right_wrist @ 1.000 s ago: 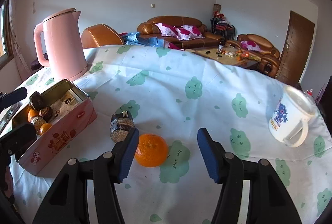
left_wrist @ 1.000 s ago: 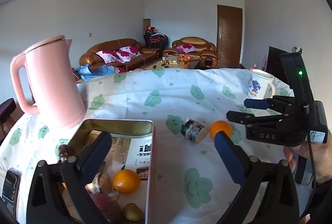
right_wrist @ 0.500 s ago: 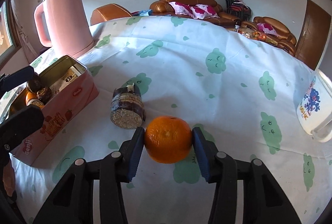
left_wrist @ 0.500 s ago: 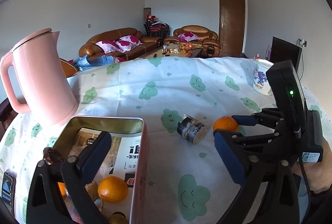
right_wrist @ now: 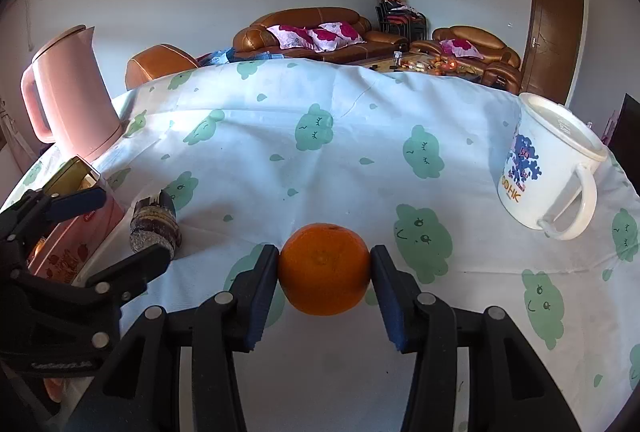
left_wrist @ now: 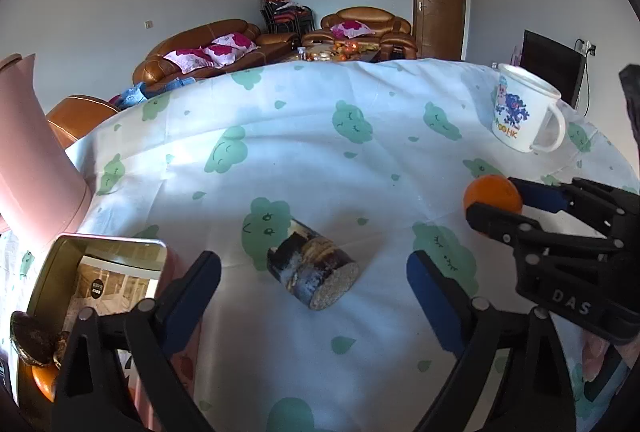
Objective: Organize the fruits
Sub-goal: 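Move the left tool to the small dark jar while the right grasps a large orange, then grasp the small dark jar with the left tool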
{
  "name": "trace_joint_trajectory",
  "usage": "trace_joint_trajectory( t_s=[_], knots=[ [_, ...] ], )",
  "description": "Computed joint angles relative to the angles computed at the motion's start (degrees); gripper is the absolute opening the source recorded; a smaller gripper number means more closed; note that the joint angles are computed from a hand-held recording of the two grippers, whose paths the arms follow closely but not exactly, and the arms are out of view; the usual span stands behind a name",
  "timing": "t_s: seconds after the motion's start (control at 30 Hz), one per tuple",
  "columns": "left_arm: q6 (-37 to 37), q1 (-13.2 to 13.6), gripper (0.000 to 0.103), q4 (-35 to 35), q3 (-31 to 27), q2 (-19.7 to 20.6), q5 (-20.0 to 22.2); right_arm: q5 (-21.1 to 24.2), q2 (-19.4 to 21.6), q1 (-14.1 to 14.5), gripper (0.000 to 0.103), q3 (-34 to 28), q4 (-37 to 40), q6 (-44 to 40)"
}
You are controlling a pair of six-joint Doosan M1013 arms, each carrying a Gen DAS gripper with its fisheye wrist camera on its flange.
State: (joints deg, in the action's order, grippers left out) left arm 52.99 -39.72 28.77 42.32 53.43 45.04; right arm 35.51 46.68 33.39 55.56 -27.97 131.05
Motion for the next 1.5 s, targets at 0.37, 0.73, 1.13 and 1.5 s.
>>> trace_joint_trajectory(
  t_s=[0.37, 0.73, 1.13, 1.5],
  knots=[
    [6.39, 1.22, 0.063, -9.13, -4.03, 2.18, 2.26, -3.84, -0.83, -0.01, 0.049, 1.72, -0.21, 0.63],
    [7.01, 1.38, 0.054, -10.81, 1.25, -0.59, -2.84, -5.96, -1.17, 0.17, 0.049, 2.51, -0.72, 0.65],
    [4.88, 1.13, 0.054, -7.95, 5.10, -2.61, -7.83, -7.58, -1.69, 0.41, 0.049, 3.58, -3.72, 2.54],
    [-1.00, 0.66, 0.054, -1.22, 8.91, -4.53, -12.74, -9.60, -2.55, 0.89, 0.049, 5.30, -10.45, 7.91]
  ],
)
